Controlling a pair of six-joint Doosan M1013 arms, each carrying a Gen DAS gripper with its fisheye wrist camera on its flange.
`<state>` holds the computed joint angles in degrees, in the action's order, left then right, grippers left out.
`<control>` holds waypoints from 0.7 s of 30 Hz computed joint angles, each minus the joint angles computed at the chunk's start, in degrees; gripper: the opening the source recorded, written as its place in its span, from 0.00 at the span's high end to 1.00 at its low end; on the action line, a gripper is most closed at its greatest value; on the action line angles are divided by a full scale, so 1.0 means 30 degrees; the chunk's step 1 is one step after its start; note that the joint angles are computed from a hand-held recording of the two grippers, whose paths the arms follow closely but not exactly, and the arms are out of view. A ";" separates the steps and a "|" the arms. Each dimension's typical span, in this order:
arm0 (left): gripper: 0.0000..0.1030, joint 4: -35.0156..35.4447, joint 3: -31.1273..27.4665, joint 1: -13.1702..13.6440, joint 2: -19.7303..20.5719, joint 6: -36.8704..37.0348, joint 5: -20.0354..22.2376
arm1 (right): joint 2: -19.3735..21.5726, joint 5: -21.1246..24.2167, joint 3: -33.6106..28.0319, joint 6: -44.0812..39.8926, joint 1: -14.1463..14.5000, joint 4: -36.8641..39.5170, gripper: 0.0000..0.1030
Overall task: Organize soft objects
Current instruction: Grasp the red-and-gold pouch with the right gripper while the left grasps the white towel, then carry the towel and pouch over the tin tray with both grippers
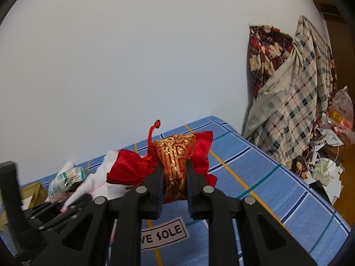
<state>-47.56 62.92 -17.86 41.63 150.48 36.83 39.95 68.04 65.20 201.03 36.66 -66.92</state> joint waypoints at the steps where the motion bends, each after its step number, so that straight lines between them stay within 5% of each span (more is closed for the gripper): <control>1: 0.87 -0.0712 0.0203 0.0101 -0.0119 0.0494 0.0055 | 0.0010 0.0113 0.0015 0.0112 0.0014 -0.0073 0.84; 11: 0.88 -0.9531 0.2776 0.2134 -0.2113 0.7575 0.0882 | 0.0160 0.0348 0.0040 0.0485 0.0124 -0.1089 0.84; 21: 0.88 -1.0467 0.3094 0.3324 -0.2233 0.8764 -0.0288 | 0.1407 0.2461 -0.1611 -0.1468 0.0480 -0.1556 0.84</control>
<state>-78.96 72.21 -7.89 34.93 176.77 35.96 44.17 75.42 60.37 196.62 38.10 -71.59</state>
